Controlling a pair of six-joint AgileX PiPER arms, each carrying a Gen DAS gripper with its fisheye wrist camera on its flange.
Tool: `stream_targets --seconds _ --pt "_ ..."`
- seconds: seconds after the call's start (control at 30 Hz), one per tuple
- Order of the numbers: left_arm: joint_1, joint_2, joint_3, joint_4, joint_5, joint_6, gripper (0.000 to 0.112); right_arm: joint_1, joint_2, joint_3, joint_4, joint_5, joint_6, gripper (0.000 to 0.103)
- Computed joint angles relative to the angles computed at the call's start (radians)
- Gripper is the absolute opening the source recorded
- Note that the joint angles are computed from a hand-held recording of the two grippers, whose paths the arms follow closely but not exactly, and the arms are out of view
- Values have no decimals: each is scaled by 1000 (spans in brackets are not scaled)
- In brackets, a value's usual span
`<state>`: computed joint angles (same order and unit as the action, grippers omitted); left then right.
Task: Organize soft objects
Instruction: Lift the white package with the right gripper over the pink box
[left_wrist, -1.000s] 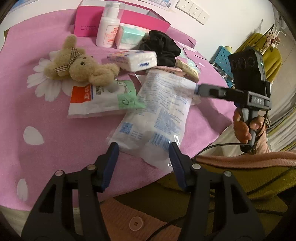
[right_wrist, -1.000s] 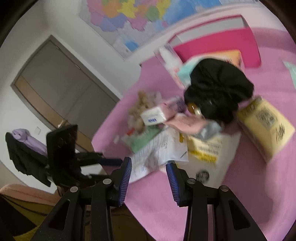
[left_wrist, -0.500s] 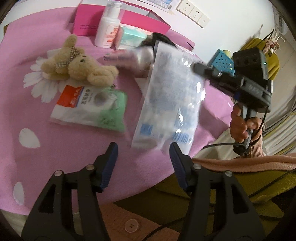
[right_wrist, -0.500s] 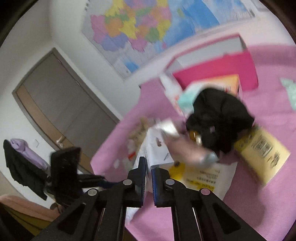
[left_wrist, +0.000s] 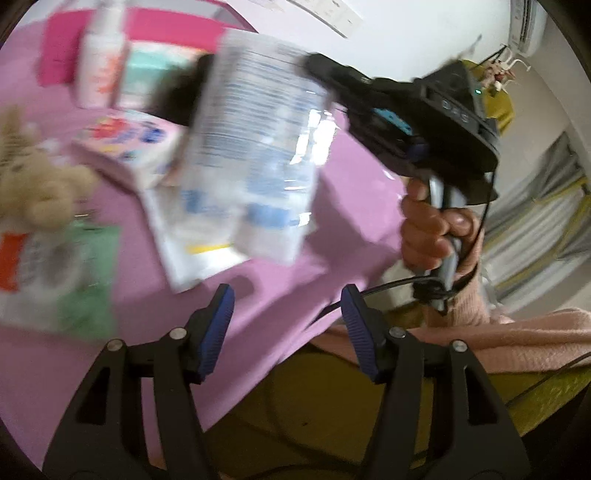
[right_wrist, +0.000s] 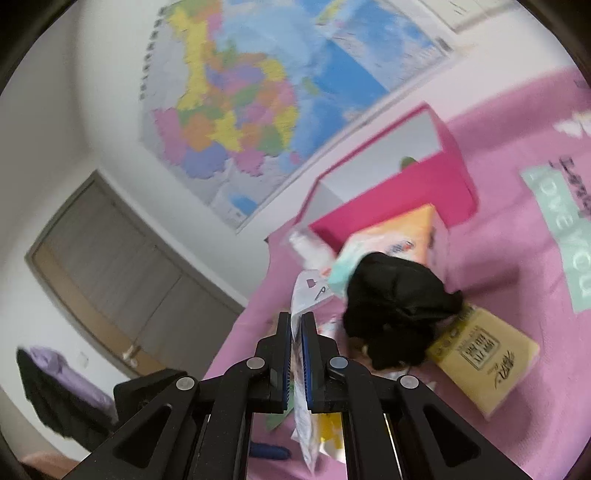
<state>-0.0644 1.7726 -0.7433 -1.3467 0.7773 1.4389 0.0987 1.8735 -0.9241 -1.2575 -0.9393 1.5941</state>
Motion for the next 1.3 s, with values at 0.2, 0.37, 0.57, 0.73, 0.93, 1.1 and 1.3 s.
stream_targets --seconds 0.2,0.37,0.57,0.73,0.93,1.1,1.3 --pt "0 158 -146 16 120 -129 62 -6 8 24 0 2 -4 5" --pt "42 107 -93 -54 117 -57 62 -12 -25 64 -26 40 -35 5" --pt "92 6 -59 -65 75 -53 62 5 -68 79 -28 62 -75 5" --pt "98 -48 -80 -68 16 -38 62 22 -97 31 -29 79 -73 5" --pt "87 -98 -158 -13 -62 -69 62 43 -101 -97 -50 110 -34 5" --pt "76 -119 -292 106 -126 -172 62 58 -45 -280 -114 144 71 5" --pt "105 -5 -565 297 -94 -379 62 91 86 -554 -240 208 252 5"
